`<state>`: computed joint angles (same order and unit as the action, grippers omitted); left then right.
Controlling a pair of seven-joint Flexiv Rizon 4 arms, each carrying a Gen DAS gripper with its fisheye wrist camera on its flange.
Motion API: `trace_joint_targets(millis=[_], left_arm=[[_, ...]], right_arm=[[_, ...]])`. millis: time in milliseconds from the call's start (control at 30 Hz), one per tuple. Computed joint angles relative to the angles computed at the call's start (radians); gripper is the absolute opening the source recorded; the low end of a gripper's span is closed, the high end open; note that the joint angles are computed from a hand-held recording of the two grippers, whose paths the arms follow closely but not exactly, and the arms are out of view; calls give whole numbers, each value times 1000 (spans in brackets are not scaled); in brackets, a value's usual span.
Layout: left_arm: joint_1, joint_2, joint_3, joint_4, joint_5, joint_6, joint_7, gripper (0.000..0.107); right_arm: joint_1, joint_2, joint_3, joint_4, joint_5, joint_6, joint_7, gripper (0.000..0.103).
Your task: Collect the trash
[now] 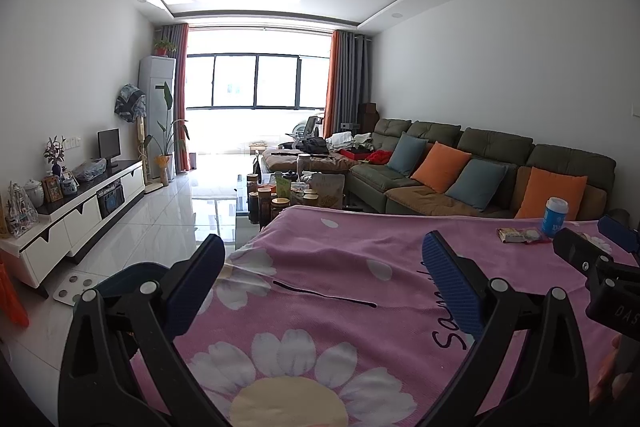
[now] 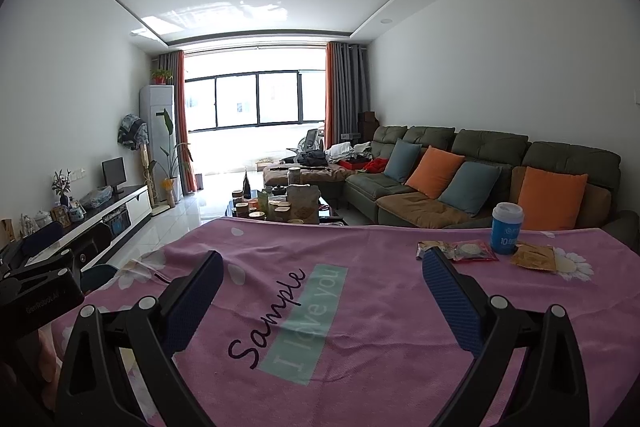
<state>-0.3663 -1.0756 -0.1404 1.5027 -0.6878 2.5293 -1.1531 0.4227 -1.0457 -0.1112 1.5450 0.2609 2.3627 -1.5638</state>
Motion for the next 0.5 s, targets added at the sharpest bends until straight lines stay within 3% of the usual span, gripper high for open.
trace_joint_targets(millis=[500], left_arm=[[-7, -5, 0, -9, -12, -8, 14, 97]], right_arm=[[-5, 2, 3, 2, -5, 3, 1, 96]])
